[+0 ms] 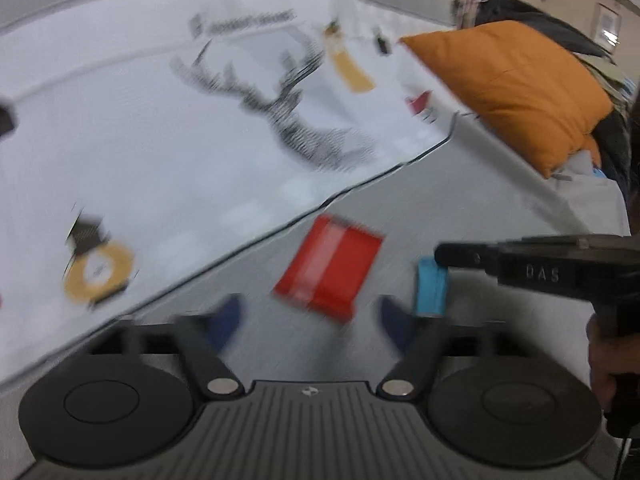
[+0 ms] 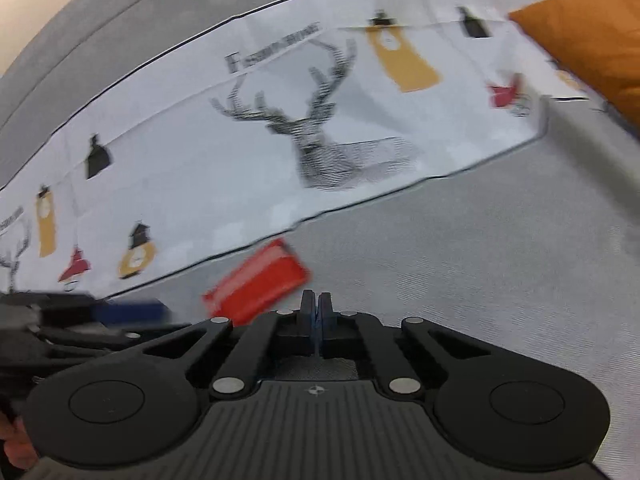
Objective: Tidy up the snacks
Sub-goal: 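Grasp the red square packet with the left tool while the right tool grasps the blue stick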
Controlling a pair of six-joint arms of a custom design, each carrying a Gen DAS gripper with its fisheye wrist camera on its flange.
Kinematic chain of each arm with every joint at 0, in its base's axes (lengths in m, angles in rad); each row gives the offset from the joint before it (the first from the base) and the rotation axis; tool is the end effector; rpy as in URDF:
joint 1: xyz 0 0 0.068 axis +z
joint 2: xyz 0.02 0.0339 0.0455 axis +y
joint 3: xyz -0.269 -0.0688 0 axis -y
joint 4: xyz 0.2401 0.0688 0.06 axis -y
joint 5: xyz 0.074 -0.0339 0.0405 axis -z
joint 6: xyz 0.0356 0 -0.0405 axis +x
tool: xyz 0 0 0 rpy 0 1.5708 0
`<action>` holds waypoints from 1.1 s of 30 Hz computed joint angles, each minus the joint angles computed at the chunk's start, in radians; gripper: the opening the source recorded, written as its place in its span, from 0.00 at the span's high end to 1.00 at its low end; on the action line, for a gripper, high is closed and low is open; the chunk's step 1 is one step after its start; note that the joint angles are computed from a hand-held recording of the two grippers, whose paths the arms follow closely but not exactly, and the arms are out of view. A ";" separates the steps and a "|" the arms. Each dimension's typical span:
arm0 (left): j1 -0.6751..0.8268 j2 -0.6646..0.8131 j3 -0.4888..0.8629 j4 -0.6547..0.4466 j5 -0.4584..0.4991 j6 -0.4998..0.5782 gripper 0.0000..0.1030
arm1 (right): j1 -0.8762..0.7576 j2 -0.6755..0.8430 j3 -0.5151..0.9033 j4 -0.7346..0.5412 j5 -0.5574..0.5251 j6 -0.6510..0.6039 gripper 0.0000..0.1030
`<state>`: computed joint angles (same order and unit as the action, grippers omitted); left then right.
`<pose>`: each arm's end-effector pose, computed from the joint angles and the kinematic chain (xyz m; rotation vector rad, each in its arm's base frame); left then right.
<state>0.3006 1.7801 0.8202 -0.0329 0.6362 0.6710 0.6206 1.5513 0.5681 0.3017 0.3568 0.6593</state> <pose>0.3108 0.0742 0.1284 0.6520 2.2439 -0.3543 0.2360 0.1534 0.1483 0.2328 2.2074 0.3094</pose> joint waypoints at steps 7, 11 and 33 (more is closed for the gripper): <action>-0.151 0.070 -0.026 0.146 -0.110 -0.011 0.39 | -0.082 -0.119 -0.101 -0.024 0.005 0.047 0.95; -0.117 0.062 -0.002 0.108 -0.115 -0.061 0.60 | -0.110 -0.118 -0.099 -0.040 -0.055 0.099 0.89; -0.108 0.102 0.018 0.212 -0.250 -0.100 0.52 | -0.003 -0.051 0.014 -0.150 0.013 -0.055 0.85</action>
